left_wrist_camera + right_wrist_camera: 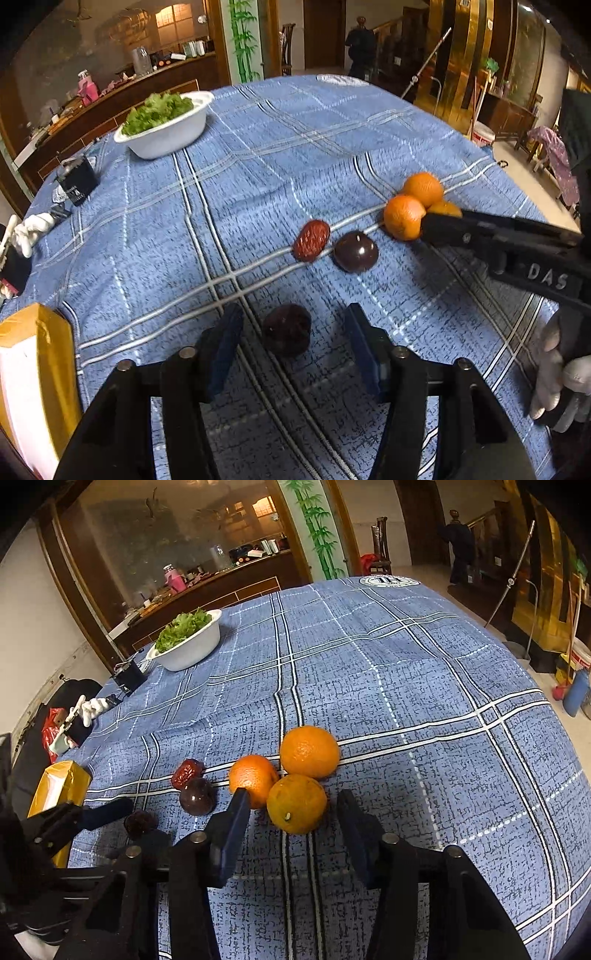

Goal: Organize fruits
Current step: 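Grasp a dark plum with the left tool while the right tool grasps an orange, then lower the plum and orange into the tray and open both tools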

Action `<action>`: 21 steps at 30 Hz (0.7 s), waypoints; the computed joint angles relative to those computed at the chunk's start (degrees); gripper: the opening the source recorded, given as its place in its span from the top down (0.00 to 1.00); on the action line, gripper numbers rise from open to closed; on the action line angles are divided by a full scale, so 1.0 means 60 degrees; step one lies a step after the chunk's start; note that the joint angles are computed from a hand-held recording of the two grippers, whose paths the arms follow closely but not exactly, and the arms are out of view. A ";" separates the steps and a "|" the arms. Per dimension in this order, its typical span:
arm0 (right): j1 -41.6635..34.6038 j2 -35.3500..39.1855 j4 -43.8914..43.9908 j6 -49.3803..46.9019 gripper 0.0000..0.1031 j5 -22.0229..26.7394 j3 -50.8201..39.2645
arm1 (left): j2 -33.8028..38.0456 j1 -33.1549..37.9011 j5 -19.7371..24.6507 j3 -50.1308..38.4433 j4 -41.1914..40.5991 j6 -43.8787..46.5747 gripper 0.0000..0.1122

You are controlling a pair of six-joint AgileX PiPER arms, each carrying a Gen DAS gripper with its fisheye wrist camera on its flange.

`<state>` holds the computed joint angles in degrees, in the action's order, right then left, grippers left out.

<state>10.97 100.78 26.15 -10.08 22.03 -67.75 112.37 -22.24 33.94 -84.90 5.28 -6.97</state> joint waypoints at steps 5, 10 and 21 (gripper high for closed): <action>-0.0046 -0.0022 0.0215 -0.0149 0.66 0.0099 0.0012 | -0.0328 -0.0052 -0.0089 0.0322 0.0159 -0.0246 0.80; -0.0447 -0.0370 0.2167 -0.1728 0.66 -0.0018 0.0503 | -0.1538 0.0005 -0.0485 0.1457 0.0050 -0.0640 0.80; -0.1829 -0.0694 0.8771 -0.6990 0.66 0.2684 0.1449 | -0.5105 0.1326 -0.0754 0.4147 -0.3099 0.1148 0.79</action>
<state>-0.01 96.61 78.77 -52.01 38.13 -59.06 81.74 -14.28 29.42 -60.01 -13.31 -0.08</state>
